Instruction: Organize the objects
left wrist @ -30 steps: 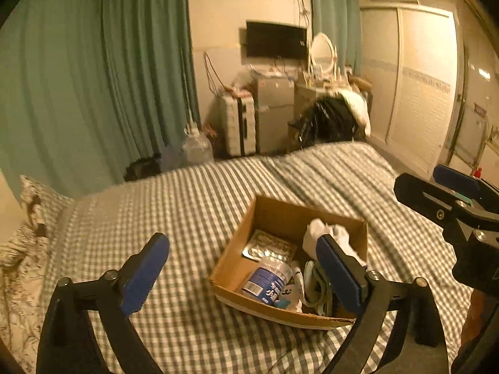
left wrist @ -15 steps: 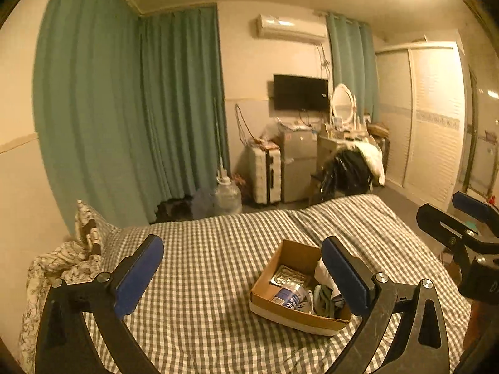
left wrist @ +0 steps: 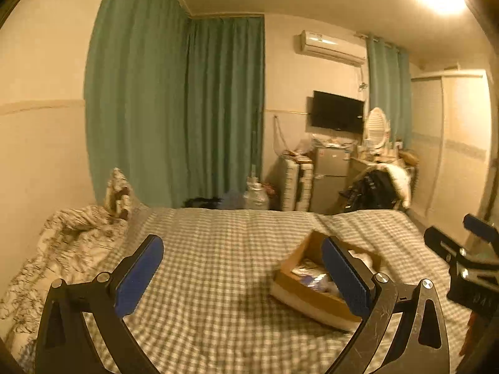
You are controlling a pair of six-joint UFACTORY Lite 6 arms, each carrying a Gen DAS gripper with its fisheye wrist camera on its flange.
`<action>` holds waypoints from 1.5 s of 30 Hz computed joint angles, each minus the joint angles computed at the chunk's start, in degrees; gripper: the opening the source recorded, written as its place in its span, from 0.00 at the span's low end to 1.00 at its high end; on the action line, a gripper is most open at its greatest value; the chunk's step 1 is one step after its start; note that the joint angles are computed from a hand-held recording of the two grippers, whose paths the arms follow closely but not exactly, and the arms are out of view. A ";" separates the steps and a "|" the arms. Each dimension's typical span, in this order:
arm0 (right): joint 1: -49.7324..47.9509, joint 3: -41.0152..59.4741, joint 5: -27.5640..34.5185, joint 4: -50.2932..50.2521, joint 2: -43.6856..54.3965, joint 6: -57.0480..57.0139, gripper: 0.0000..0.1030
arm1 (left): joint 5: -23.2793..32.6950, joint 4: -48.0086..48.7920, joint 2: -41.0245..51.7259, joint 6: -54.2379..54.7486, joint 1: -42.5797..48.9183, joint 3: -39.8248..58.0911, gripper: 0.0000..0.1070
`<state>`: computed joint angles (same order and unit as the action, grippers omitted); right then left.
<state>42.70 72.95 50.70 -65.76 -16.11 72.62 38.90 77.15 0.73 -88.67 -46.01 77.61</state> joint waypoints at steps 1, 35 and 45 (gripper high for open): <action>-1.50 -1.73 -1.75 -1.89 0.87 2.89 1.00 | 0.12 1.33 0.76 -1.57 0.26 -0.91 0.96; -13.23 -9.17 -18.60 -8.66 11.02 14.74 1.00 | -3.64 1.91 12.00 -5.59 4.21 -0.79 0.96; -12.94 -9.33 -18.52 -8.36 10.83 14.80 1.00 | -3.35 0.99 12.11 -4.66 4.18 -0.45 0.96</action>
<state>29.77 63.63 32.17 -74.12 -5.28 87.42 35.54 78.15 12.84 -93.33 -41.83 77.16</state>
